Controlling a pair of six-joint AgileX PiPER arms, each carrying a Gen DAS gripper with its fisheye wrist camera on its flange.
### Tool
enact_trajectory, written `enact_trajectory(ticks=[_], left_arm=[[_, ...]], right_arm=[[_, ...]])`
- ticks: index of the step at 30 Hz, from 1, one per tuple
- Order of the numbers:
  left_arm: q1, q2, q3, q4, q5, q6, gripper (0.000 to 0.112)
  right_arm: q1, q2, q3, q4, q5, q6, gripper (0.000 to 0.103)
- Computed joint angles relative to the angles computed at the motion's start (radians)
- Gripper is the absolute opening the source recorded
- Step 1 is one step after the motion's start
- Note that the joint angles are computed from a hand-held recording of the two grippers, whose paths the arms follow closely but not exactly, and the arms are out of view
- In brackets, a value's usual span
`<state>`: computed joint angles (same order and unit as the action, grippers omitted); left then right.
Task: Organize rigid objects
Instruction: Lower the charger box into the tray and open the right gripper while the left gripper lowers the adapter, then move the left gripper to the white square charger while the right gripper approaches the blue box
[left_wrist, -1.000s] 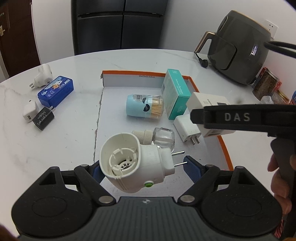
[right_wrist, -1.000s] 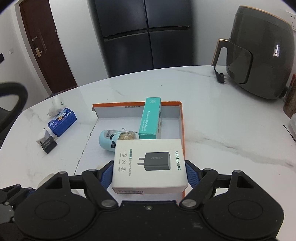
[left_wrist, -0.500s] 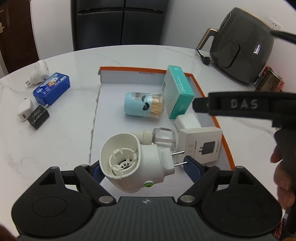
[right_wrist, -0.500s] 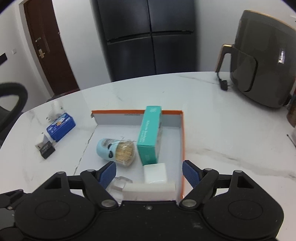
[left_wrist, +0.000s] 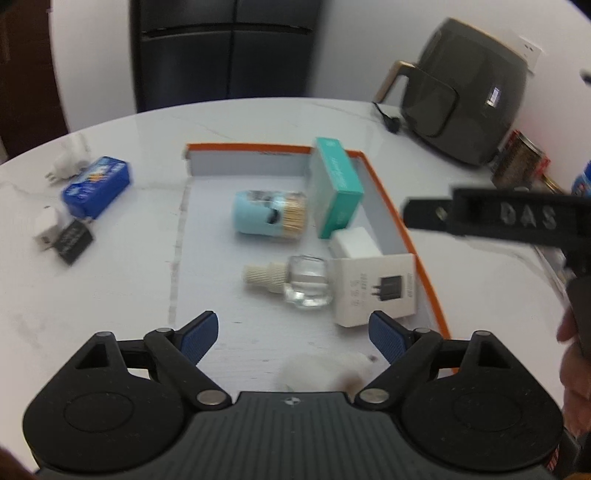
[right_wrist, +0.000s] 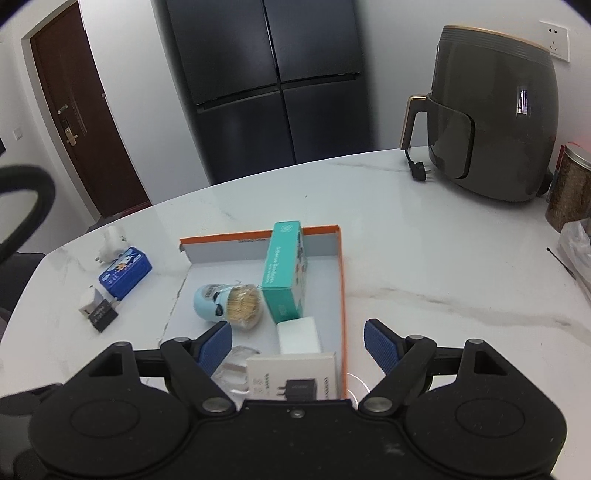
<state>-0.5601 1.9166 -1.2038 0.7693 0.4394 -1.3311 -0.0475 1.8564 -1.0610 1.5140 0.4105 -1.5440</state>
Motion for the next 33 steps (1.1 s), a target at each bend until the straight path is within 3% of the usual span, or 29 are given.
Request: enact_trajectory(ticks=[9, 19, 25, 33], left_arm=[[0.104, -0.175, 0.177, 0.074, 0.024, -0.069, 0.092], [0.339, -0.351, 0.221, -0.043, 0.073, 0.283, 0.094], [0.466, -0.308, 0.195, -0.093, 0.011, 0.375, 0.095], [0.567, -0.151, 0.122, -0.205, -0.062, 0.492, 0.095]], right_arm=[[0.132, -0.094, 0.095, 0.064, -0.061, -0.01, 0.094], [0.34, -0.11, 0.023, -0.056, -0.161, 0.239, 0.094], [0.437, -0.07, -0.049, -0.147, -0.217, 0.374, 0.094], [0.523, 0.003, -0.105, -0.369, -0.276, 0.623, 0.094]])
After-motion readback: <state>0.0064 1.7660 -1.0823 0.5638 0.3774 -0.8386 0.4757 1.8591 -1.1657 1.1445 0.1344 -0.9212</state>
